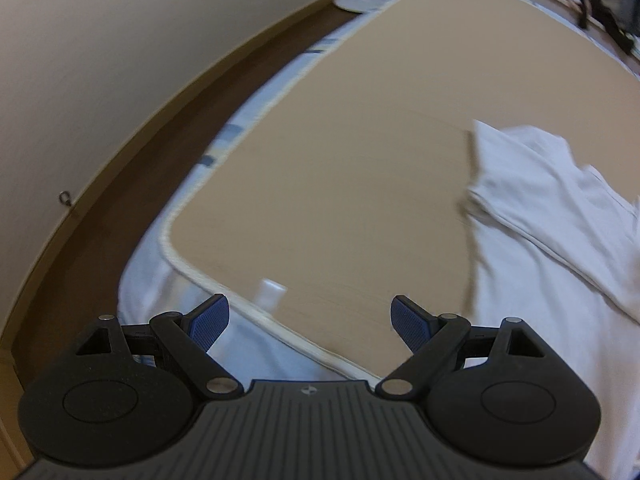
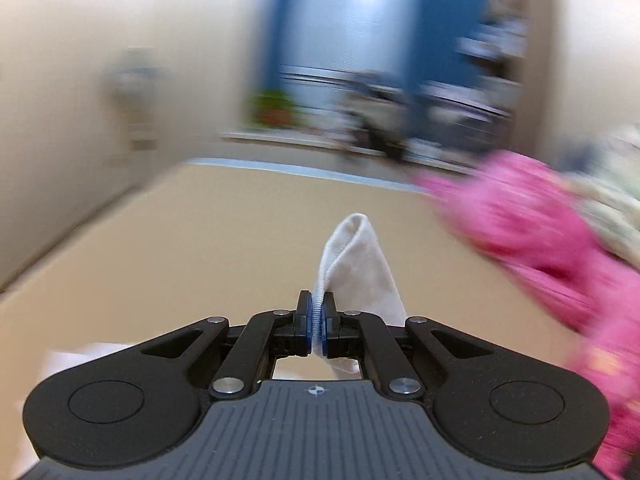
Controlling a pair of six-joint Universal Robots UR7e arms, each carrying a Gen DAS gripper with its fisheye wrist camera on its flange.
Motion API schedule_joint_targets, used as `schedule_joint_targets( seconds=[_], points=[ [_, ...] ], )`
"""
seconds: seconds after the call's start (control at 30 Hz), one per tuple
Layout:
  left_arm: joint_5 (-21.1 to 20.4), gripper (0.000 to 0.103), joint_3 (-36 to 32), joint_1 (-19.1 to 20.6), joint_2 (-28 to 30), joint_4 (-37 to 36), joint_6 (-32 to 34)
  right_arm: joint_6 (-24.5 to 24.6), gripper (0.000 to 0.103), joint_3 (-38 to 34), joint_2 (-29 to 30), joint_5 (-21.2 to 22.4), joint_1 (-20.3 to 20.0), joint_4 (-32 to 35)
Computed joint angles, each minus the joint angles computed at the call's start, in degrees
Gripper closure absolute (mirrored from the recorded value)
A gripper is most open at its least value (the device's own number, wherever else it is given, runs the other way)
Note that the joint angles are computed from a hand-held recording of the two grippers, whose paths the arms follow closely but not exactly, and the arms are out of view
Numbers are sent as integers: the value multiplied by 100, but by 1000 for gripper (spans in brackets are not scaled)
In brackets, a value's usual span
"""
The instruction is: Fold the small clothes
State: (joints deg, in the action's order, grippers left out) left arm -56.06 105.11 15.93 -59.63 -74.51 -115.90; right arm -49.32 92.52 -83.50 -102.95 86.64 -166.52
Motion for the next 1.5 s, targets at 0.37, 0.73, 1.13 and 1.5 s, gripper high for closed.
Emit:
schedule_joint_targets(
  seconds=[0.37, 0.73, 1.13, 1.5],
  points=[
    [-318, 12, 642, 107, -296, -147, 81, 12, 47, 2100, -38, -328, 288, 511],
    [1404, 12, -187, 569, 679, -2097, 2118, -183, 46, 1547, -618, -685, -1543, -429],
    [651, 12, -2029, 2100, 2287, -3571, 4292, -870, 46, 1568, -228, 109, -2076, -874],
    [1011, 57, -2383, 2151, 2530, -2903, 3917, -1561, 57, 1371, 143, -218, -2006, -1204]
  ],
)
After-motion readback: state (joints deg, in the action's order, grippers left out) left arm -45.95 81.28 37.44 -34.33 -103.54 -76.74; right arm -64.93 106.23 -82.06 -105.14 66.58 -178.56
